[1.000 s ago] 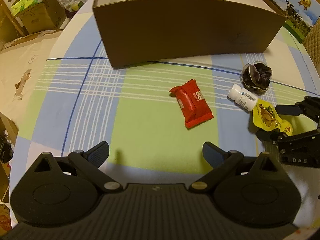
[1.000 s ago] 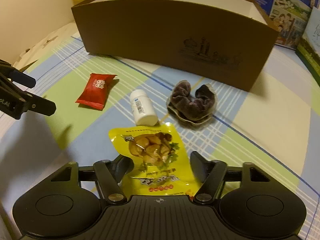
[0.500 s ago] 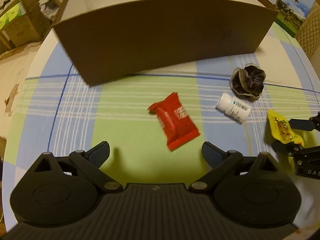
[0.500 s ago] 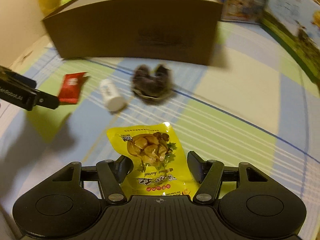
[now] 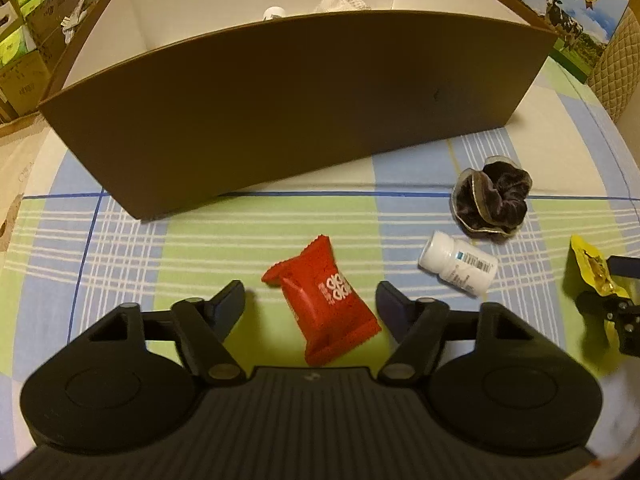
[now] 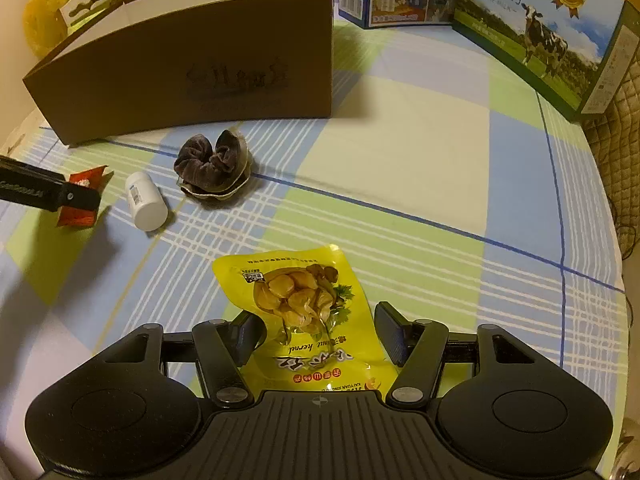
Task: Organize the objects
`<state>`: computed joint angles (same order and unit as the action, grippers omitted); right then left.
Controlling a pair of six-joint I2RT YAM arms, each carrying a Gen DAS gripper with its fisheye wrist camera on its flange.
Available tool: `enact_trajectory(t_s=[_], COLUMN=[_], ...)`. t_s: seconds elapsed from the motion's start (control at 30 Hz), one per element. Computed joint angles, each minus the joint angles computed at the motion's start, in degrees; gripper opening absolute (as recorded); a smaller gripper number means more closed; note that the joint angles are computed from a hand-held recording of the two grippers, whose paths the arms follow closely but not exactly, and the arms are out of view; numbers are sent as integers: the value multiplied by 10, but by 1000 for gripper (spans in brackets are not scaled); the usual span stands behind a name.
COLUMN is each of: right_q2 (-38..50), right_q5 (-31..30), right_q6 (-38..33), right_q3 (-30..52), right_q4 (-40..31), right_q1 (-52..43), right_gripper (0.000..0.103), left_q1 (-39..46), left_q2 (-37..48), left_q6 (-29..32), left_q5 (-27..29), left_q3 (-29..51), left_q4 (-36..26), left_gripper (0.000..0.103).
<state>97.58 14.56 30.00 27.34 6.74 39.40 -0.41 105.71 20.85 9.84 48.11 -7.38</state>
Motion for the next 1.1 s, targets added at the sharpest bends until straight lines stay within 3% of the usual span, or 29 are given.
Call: enact_trajectory(t_s=[0.13,0.33,1.1], right_q2=[4,9,-13], right_q5=[2,7,13], right_q6=[-1,0,62], right_q3=[2,6,-4], right_q4=[1,0,-25], right_q1=[1,5,101], right_gripper=[58,58,57], left_q1=[-5,8,82], left_q2=[6,-1,-137], left_q6=[-7,13,101], left_q5=[-7,8,23], left_q3=[-7,-16,-149], left_q4=[18,24,-12], left_gripper=[45,30,27])
